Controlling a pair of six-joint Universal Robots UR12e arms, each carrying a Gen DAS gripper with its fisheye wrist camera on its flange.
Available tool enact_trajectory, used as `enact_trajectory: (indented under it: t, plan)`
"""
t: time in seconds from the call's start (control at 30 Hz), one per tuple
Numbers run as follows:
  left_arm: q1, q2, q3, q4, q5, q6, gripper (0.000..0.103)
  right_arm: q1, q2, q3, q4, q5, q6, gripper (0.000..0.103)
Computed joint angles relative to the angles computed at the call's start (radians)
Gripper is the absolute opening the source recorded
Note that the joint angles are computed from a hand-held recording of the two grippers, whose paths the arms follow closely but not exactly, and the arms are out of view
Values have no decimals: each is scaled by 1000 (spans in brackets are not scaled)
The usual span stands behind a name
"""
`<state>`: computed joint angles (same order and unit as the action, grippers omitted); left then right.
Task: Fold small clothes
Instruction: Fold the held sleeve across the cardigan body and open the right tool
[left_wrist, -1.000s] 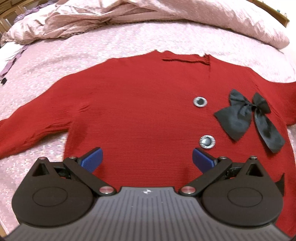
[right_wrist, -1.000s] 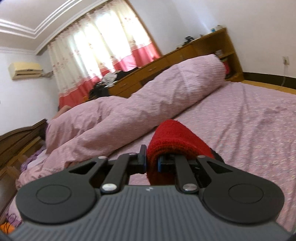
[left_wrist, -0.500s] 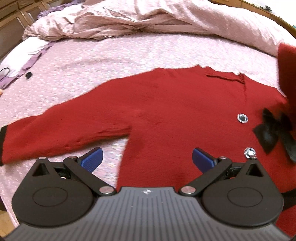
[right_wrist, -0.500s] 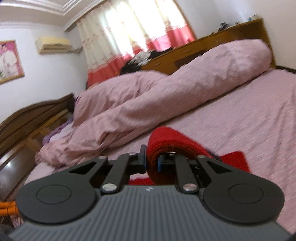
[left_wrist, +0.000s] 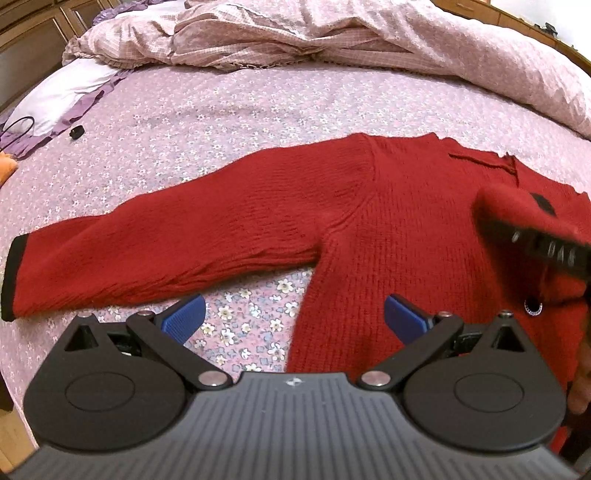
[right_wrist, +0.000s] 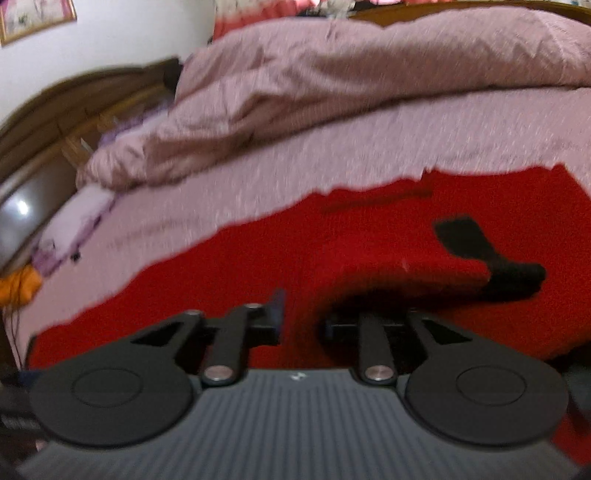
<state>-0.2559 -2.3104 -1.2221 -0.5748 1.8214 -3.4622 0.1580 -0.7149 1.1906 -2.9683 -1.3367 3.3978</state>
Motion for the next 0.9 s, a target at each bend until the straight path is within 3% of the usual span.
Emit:
enact_trajectory:
  t: [0.13,0.17,0.33,0.5,0.77,0.9]
  plan:
    - [-7,-3,12,10,-5,11,103,-6,-31,45,-1,56,-8,59]
    - [-9,-5,17,13,-9,20,103,-8,-47,68,-10,63,-10,60]
    - [-25,-22,58,26,-42,64,103,-32,-111,154,-27,75,12,61]
    - [-47,-51,118,18,-81,118,103,-60,-170,232,-45,37,33,61]
    - [-89,-101,215,0,-131,229,103,-80,-227,296,42,-104,43,61]
    - [-110,-136,273,-23,-139,295,103,-92,-234,313,75,-113,82,61]
